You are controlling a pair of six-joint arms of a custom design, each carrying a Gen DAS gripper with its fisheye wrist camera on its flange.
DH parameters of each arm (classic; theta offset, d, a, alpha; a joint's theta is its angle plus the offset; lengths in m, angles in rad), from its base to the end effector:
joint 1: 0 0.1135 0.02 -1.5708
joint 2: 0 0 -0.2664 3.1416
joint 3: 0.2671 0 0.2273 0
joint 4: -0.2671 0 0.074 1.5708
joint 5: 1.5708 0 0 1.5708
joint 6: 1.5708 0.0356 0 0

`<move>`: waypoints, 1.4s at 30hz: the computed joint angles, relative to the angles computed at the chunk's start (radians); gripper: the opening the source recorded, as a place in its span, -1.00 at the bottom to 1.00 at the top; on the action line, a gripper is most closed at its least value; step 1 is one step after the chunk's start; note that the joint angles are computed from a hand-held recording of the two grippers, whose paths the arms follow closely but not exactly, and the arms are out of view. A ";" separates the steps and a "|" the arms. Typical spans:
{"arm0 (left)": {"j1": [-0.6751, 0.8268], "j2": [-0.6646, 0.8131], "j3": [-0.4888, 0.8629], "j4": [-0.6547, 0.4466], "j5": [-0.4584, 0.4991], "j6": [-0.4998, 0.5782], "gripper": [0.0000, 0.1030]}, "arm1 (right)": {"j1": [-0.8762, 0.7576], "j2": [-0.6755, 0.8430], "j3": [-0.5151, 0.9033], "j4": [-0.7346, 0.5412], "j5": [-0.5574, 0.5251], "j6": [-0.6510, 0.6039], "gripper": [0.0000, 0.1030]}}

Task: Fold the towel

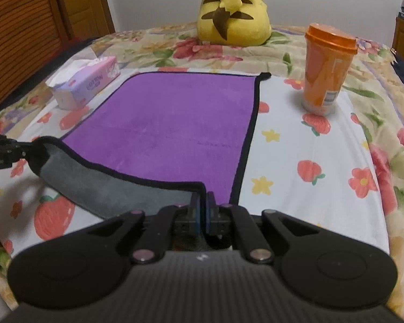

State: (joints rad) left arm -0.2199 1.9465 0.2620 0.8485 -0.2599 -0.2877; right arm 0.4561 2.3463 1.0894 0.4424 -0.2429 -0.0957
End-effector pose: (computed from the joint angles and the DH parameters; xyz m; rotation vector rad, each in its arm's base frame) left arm 0.2217 -0.0402 0.0563 -0.1993 2.3631 0.0707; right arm 0.3605 0.1864 0.0348 -0.7660 2.2782 0.4592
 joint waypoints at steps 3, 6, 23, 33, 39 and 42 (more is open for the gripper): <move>-0.003 -0.011 -0.006 0.005 -0.006 -0.001 -0.83 | -0.003 -0.004 -0.005 0.013 -0.005 -0.001 -0.92; -0.007 -0.028 -0.012 0.006 -0.011 -0.003 -0.83 | -0.005 -0.008 -0.013 0.030 -0.011 -0.001 -0.92; -0.031 -0.104 -0.017 0.002 -0.058 0.007 -0.84 | -0.014 -0.035 -0.038 0.129 -0.041 -0.011 -0.92; -0.007 -0.100 0.002 0.009 -0.055 0.020 -0.84 | -0.009 -0.016 -0.022 0.174 -0.039 -0.032 -0.92; 0.004 -0.081 0.018 0.017 -0.049 0.039 -0.84 | -0.009 0.004 0.006 0.175 -0.041 -0.044 -0.92; 0.011 -0.072 0.026 0.021 -0.044 0.049 -0.84 | -0.010 0.015 0.019 0.178 -0.038 -0.050 -0.92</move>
State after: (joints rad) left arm -0.2090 1.8742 0.2882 0.8692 -0.3036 -0.2385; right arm 0.4462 2.3616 1.1084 0.6206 -0.2811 -0.1453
